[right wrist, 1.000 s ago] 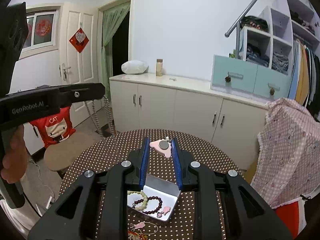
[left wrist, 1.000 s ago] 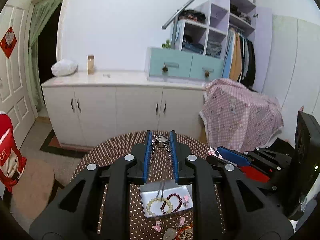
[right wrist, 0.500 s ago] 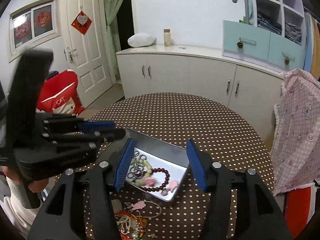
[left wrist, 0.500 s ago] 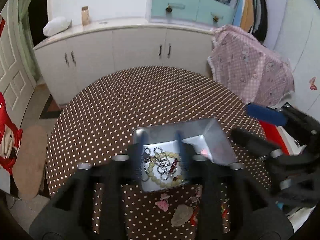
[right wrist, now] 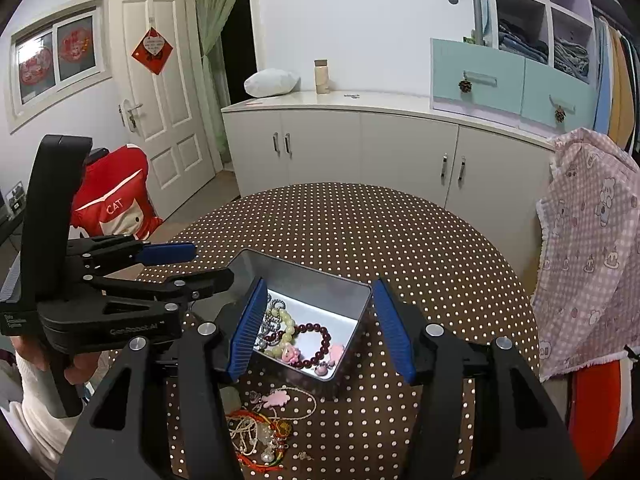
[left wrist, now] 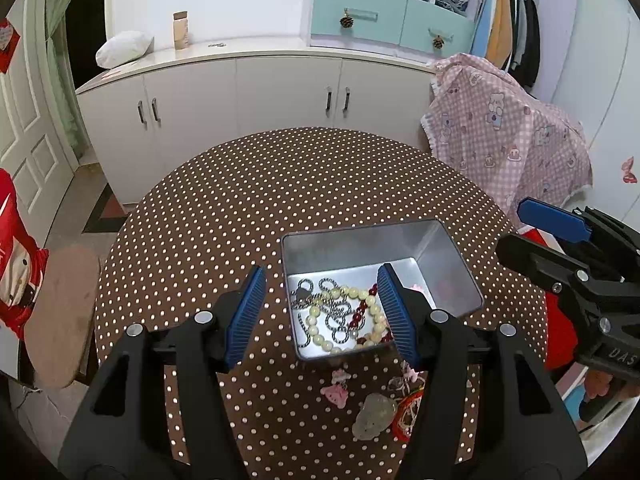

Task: Organize jewelry
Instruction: 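Lower the silver chain into the box and open the left tool, then move the left tool to the pink cartoon-figure charm and close on it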

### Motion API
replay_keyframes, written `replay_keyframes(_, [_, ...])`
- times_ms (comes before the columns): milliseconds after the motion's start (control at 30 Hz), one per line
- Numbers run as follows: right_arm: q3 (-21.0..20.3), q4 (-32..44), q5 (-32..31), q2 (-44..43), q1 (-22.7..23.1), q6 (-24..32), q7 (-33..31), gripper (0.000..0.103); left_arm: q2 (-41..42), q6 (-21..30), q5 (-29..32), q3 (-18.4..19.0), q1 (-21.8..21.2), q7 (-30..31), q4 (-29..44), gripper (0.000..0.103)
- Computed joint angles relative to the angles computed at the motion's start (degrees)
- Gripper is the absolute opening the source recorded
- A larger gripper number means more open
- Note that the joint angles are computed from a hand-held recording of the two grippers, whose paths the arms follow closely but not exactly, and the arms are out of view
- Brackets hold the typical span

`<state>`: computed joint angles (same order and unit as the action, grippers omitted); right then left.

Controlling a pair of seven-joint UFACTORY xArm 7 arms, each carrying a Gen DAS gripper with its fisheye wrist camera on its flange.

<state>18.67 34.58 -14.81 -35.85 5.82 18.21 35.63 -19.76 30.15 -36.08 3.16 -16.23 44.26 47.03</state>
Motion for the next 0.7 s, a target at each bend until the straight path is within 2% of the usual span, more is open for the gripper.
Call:
replay_keyframes(233, [1.0, -2.8, 0.4, -3.1, -0.4, 0.1, 2.8, 0.055, -2.6, 0.5, -1.0, 1.1, 0.0, 1.0, -2.9, 0.058])
replay_keyframes(433, [2.7, -5.0, -0.3, -6.1, -1.2, 0.8, 5.5, 0.056, -5.3, -2.1, 0.3, 1.1, 0.2, 0.3, -7.0, 0.062])
replay_keyframes(633, [4.6, -7.2, -0.9, -8.6, -1.2, 1.0, 8.4, 0.059, -5.4, -0.5, 0.8, 2.7, 0.1, 0.2, -9.1, 0.062])
replay_keyframes(700, [5.0, -7.6, -1.1, -8.6, -1.1, 1.1, 9.1, 0.059, -5.3, 0.6, -0.8, 4.2, -0.8, 2.0, -9.7, 0.062])
